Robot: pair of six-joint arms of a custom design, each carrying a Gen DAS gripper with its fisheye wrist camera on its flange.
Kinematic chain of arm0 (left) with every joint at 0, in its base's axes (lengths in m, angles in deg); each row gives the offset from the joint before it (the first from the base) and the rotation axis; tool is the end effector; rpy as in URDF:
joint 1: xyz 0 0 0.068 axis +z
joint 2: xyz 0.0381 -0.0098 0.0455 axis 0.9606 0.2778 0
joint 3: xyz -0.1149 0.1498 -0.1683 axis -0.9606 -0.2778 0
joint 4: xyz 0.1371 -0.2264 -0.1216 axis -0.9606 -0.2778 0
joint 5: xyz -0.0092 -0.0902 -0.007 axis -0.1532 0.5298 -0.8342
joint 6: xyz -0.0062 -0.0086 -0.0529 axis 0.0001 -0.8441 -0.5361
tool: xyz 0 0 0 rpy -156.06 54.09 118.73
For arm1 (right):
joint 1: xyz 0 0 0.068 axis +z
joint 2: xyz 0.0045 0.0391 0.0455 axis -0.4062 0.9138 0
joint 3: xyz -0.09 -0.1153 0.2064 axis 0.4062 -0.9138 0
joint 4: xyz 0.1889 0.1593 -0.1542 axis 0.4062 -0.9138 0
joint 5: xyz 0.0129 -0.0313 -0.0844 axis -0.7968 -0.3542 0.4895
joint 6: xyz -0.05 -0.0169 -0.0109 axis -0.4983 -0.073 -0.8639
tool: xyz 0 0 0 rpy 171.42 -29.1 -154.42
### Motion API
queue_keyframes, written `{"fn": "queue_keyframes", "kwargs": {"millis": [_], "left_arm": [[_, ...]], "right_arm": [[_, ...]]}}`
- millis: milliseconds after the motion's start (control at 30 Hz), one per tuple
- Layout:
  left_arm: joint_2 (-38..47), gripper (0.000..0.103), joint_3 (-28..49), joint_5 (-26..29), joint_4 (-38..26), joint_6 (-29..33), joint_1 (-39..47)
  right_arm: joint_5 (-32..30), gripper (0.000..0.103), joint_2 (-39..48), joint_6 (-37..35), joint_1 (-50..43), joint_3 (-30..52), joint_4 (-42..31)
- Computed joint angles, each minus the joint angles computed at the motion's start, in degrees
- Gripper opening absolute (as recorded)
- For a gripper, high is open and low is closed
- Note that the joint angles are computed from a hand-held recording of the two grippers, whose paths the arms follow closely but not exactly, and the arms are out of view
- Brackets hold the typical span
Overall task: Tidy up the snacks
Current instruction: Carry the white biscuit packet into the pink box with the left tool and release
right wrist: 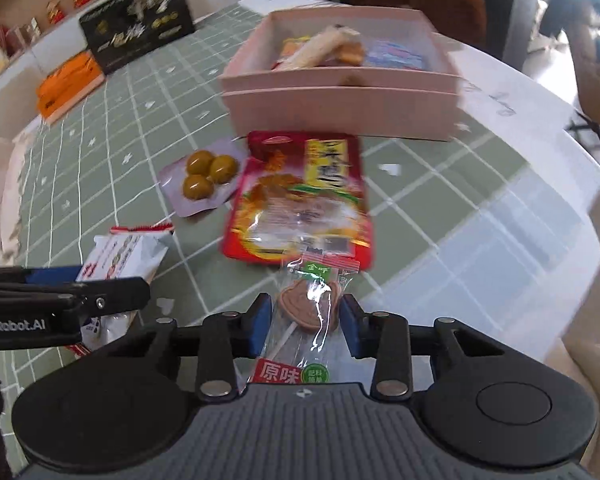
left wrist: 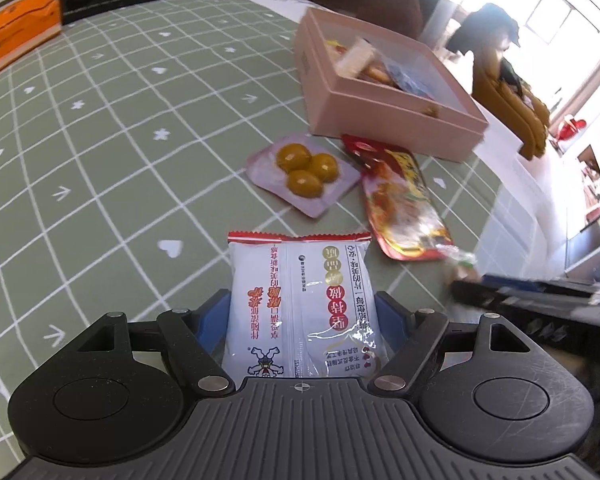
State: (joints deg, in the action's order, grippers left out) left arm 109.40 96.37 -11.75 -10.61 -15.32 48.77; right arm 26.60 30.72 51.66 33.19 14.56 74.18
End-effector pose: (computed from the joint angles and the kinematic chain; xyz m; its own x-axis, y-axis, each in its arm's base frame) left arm 0.1813 -0.0862 0.0671 -0.8714 -0.0210 -0.4901 0.1093 0.9657 -0.2356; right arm 0.1458 0.2050 0.0482 -0.8510 0.0234 -0.5246 -0.0893 0.9780 0.1884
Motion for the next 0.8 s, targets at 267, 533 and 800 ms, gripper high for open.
{"fn": "queue_keyframes", "kwargs": {"millis": [267,533,800], "left_arm": [[-2.53,0.082,1.29,0.23,2.12,-1.98,-3.52],[-0.64,0.082,12.7,-0.23,4.87,3.52,0.62],[3.68,0.082,8.54,2.09,5.37,0.91,1.29]], "right_arm": [[2.86,0.02,-27.27,2.43,-4.79,-12.2,-7.82],[3.64,0.017,-37.17,-1.79,-8.63,-14.35,-10.29],[-3.37,0.03,-15.02,0.06,-8.2,-9.84,-3.5]]}}
